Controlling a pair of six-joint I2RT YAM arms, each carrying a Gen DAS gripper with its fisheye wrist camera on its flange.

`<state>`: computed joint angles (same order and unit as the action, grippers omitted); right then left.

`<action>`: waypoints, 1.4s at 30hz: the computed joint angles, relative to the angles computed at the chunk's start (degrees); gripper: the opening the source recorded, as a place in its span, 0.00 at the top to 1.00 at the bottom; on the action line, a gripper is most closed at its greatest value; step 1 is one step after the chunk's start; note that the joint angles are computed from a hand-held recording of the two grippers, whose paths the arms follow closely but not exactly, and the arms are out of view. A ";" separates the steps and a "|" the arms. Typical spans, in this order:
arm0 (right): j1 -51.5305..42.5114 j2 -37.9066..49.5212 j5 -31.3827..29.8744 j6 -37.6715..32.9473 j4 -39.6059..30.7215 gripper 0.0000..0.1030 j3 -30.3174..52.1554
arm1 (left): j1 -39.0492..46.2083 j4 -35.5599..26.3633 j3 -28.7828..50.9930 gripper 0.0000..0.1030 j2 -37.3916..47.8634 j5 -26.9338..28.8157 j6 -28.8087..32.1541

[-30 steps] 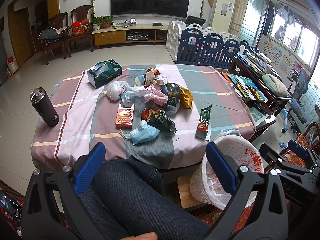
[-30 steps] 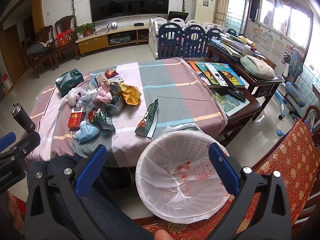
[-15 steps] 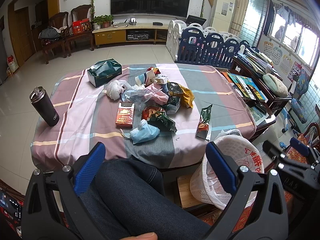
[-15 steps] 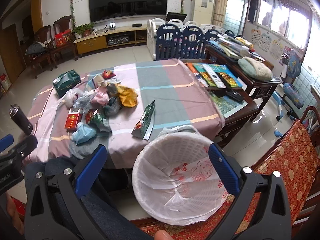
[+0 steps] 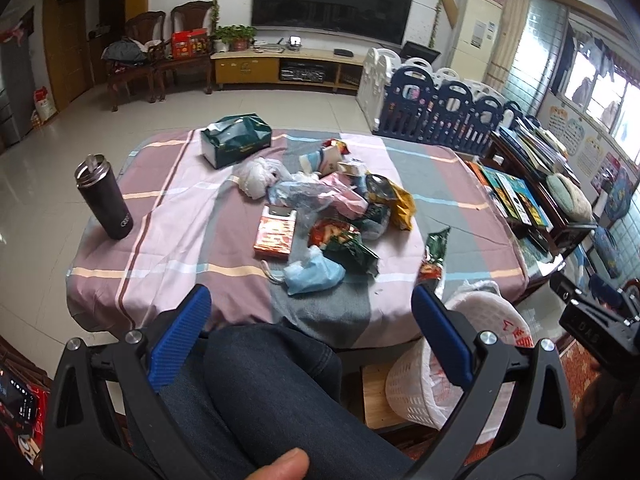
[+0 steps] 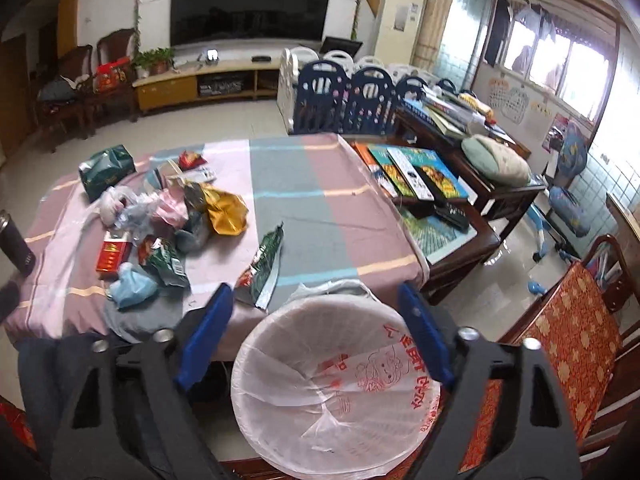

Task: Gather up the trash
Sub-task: 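Grasp the blue face mask with the left tool while the right tool grasps the green snack wrapper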

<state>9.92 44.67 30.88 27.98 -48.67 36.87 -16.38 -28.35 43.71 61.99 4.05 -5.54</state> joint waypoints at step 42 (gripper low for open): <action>-28.86 28.48 -38.36 -16.03 37.66 0.85 -7.47 | -4.07 15.86 23.95 0.71 59.66 -3.63 -7.83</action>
